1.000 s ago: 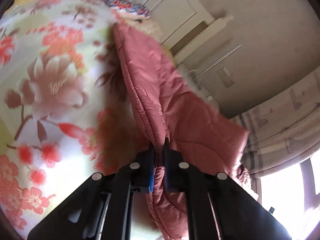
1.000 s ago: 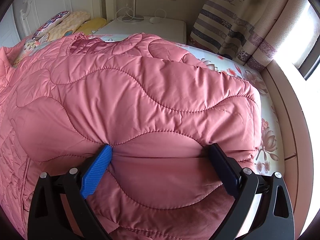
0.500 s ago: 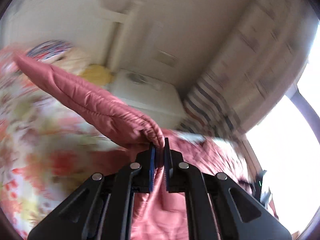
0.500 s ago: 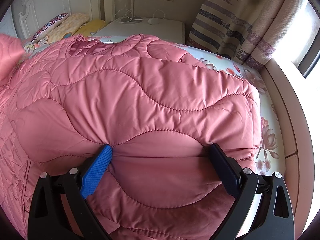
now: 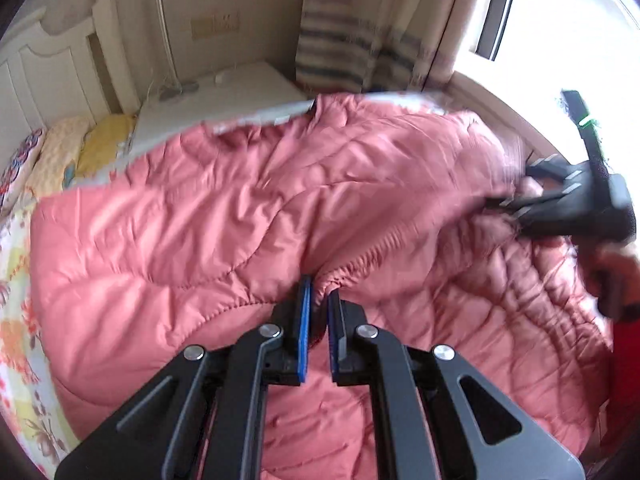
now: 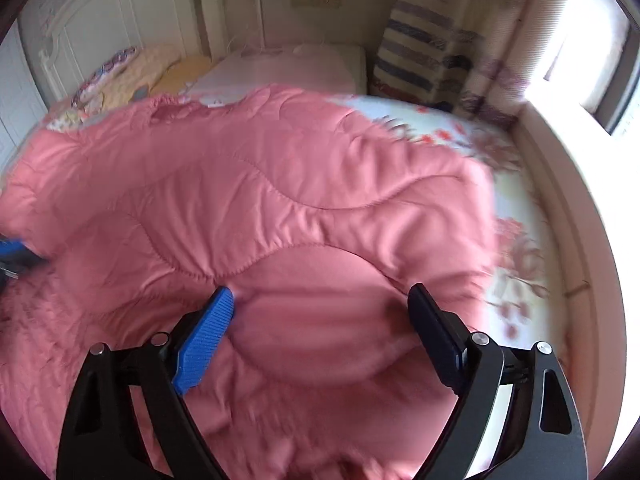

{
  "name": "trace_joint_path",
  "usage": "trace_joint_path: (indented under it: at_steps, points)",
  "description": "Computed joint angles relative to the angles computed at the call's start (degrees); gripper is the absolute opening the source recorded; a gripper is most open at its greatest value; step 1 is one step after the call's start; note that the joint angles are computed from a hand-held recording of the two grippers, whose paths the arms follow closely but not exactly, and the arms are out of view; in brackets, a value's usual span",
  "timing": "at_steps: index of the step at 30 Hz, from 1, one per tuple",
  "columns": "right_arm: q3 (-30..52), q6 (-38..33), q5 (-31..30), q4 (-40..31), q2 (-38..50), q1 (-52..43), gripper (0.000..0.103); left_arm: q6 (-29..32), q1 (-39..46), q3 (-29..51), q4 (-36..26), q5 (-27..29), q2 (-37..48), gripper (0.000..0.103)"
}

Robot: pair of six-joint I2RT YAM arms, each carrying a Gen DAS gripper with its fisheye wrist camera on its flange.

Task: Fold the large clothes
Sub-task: 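Lift the held coat side with the left tool and fold it toward the right tool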

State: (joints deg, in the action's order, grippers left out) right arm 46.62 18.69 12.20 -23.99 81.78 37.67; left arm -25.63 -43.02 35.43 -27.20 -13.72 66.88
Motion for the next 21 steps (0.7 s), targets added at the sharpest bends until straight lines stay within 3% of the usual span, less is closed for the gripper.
trace_joint_path:
  at_steps: [5, 8, 13, 15, 17, 18, 19, 21]
  points:
    - [-0.9, 2.1, 4.4, -5.9, -14.2, 0.6, 0.085, -0.2, 2.1, -3.9, 1.9, -2.5, -2.0, 0.007]
    - [1.8, 1.4, 5.6, -6.1, -16.0, 5.0, 0.086, 1.2, 4.3, -5.8, 2.8, -0.6, -4.2, 0.007]
    - [9.2, -0.8, 1.5, -2.5, -4.3, 9.8, 0.086, -2.7, -1.6, -5.9, -1.8, -3.3, -8.0, 0.008]
    - [11.6, -2.1, -4.5, -0.9, 1.3, 7.9, 0.086, -2.6, -0.7, -7.2, -1.7, -2.2, -9.4, 0.008]
    - [16.8, -1.1, -1.2, -5.3, 12.9, 7.3, 0.087, -2.1, 1.6, -8.9, -1.3, 0.6, -11.4, 0.011]
    - [18.7, -1.3, -0.9, -6.8, 17.5, 6.7, 0.094, -1.8, 2.8, -9.9, -2.0, 3.0, -14.2, 0.011]
    - [17.7, -2.7, -4.5, -4.2, 20.0, 5.3, 0.099, -2.5, 2.0, -10.0, -3.4, 2.4, -15.9, 0.011]
    - [15.2, -2.8, -4.9, -0.3, 19.0, 5.0, 0.099, -5.2, -3.3, -9.5, -9.3, -2.4, -21.5, 0.011]
